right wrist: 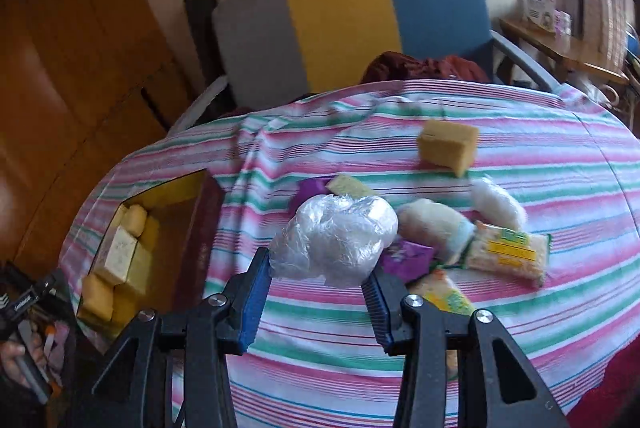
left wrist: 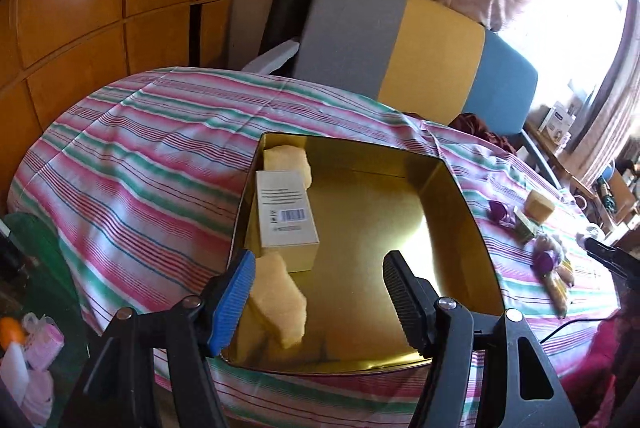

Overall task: Organize objects
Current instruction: 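Place the plastic-wrapped bundle into the gold tray with the right tool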

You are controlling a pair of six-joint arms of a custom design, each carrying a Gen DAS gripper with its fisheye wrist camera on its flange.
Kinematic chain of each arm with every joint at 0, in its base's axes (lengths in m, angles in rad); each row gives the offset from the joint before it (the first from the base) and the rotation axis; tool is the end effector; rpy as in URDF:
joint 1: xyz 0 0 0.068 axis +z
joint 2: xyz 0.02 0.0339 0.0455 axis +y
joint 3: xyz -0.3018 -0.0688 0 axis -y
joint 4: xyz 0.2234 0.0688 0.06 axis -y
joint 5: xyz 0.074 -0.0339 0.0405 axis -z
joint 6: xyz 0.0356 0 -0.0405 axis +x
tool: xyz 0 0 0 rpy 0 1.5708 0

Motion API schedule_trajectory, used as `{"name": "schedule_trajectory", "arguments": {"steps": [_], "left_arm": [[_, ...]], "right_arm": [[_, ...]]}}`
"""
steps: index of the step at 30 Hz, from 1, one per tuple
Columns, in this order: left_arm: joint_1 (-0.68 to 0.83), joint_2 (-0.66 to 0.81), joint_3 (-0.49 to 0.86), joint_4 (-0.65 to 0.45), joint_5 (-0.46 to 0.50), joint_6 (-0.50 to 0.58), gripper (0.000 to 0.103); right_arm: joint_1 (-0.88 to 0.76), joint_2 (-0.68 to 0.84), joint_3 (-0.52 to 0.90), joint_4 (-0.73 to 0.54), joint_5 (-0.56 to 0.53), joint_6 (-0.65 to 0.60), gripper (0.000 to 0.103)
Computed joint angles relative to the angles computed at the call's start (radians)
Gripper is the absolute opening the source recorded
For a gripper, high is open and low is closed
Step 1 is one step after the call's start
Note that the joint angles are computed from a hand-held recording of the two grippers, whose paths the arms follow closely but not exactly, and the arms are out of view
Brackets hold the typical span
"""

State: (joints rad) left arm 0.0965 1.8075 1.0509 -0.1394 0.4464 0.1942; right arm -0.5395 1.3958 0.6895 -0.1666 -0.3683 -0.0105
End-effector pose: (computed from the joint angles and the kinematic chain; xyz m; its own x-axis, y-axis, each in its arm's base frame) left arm 0.3605 0.0195 0.2143 -0.7276 0.1045 -0.6780 0.3281 0.9210 -0.2102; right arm 0.2170 -0.1150 0.2292 -0.6603 0.3839 -0.6455 0.2738 0.9234 0.2691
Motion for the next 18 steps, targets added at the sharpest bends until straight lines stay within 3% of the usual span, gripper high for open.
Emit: {"name": "schedule_trajectory", "arguments": {"steps": [7,12,18], "left_arm": [[0.047,0.004,0.005,0.011,0.002,-0.02,0.067],[0.1,0.019,0.017,0.009,0.011,-0.024,0.067],[0.146,0.043,0.023,0.011,0.029,-0.026,0.069]], "right_arm": [[0.405,0.088,0.092,-0.023,0.016,0.056,0.045],[0.638,0.264,0.203,-0.038,0.006,0.078,0.045],[0.81,0.529,0.456,-0.188,0.028,0.023,0.047]]}}
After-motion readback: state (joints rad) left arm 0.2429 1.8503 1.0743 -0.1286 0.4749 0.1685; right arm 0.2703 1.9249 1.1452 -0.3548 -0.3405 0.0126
